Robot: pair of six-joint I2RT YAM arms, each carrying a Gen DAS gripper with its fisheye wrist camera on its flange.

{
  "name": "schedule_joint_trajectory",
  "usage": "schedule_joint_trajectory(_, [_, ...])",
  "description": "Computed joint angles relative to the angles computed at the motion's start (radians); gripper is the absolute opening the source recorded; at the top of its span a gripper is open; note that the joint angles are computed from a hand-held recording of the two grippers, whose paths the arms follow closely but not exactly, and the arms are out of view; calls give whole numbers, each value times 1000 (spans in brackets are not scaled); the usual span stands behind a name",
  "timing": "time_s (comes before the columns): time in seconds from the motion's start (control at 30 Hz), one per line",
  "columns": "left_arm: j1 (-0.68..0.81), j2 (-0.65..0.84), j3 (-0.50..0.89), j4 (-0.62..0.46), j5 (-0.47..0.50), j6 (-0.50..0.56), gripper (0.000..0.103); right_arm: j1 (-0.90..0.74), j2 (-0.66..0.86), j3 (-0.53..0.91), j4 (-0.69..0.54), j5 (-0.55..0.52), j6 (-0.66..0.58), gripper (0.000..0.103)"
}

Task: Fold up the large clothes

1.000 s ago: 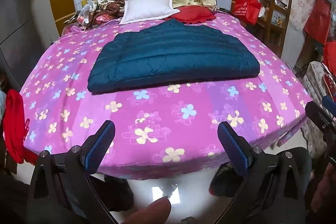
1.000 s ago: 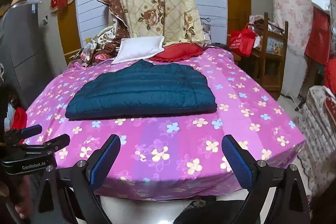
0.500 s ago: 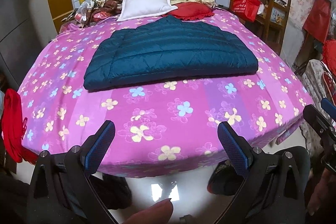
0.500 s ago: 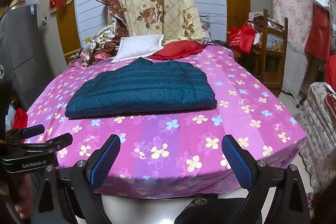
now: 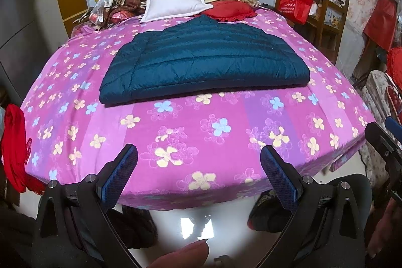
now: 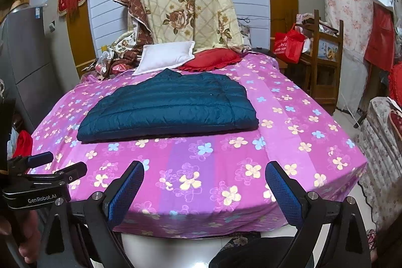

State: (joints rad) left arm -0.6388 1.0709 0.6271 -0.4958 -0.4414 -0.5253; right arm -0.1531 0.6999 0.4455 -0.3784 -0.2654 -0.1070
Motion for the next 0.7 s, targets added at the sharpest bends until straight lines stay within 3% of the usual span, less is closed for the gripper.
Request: schedule_joint_trajectory(0.7, [17, -21, -22, 17, 37, 19, 98, 37, -2, -3, -2, 28, 30, 96])
